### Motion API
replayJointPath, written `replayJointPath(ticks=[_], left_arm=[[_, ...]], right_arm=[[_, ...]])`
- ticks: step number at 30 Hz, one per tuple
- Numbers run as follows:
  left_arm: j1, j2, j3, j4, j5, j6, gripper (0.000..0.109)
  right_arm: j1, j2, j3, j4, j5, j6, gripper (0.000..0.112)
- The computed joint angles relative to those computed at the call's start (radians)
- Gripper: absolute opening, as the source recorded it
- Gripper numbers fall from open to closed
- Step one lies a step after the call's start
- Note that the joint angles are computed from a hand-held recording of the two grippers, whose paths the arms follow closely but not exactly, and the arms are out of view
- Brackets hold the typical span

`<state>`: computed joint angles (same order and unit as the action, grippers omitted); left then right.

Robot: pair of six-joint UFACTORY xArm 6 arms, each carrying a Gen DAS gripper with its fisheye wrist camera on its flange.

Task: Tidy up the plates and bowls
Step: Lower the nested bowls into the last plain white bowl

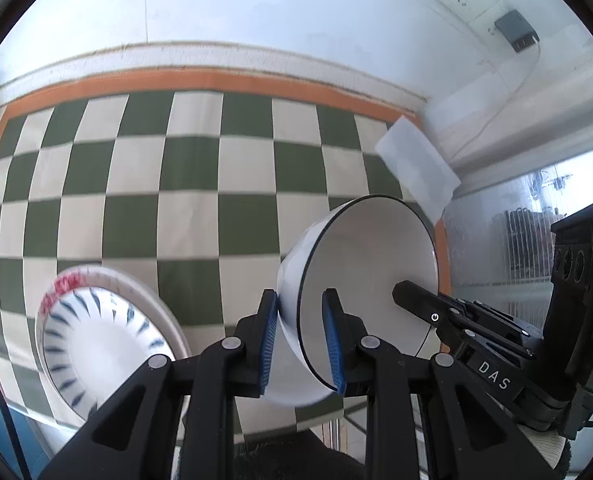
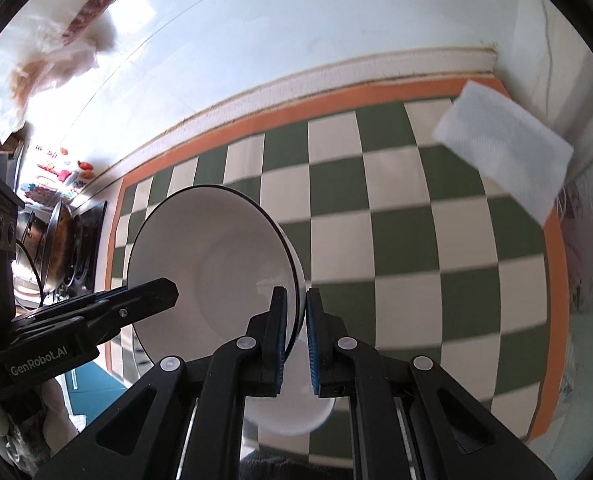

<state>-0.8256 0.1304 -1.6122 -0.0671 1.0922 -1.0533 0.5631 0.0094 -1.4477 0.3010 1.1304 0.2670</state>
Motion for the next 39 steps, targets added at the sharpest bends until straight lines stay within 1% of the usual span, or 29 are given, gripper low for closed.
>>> replayJointPath(ticks=[3, 6, 9, 15, 21, 24, 35, 39], left_arm=[[-0.023, -0.032, 0.065, -0.014, -0.018, -0.022, 0.020], [-0.038, -0.048, 0.117, -0.041, -0.037, -0.032, 0.020], [-0.049, -0.047, 0.151, -0.065, -0.053, -0.033, 0.020], [-0.066, -0.025, 0.171, -0.086, -0.049, -0.039, 0.020], [-0.069, -0.010, 0.182, -0.105, -0.047, -0.031, 0.020], [-0.071, 0.003, 0.160, -0.086, -0.022, -0.029, 0.020], [-0.072, 0.022, 0.133, -0.078, 0.009, -0.019, 0.020], [-0.071, 0.021, 0.133, -0.094, 0.009, -0.035, 0.020]], right_arm=[[0.020, -0.068, 0.096, 0.001, -0.008, 0.010, 0.011], [0.032, -0.106, 0.169, 0.006, -0.014, 0.013, 0.011], [0.035, -0.120, 0.216, 0.015, -0.022, 0.013, 0.011], [0.039, -0.137, 0.291, 0.016, -0.056, 0.015, 0.011], [0.040, -0.118, 0.303, 0.014, -0.066, 0.019, 0.011], [0.043, -0.108, 0.297, 0.008, -0.065, 0.016, 0.011], [0.058, -0.070, 0.248, -0.022, -0.011, 0.022, 0.011], [0.056, -0.073, 0.250, -0.021, -0.014, 0.033, 0.011]])
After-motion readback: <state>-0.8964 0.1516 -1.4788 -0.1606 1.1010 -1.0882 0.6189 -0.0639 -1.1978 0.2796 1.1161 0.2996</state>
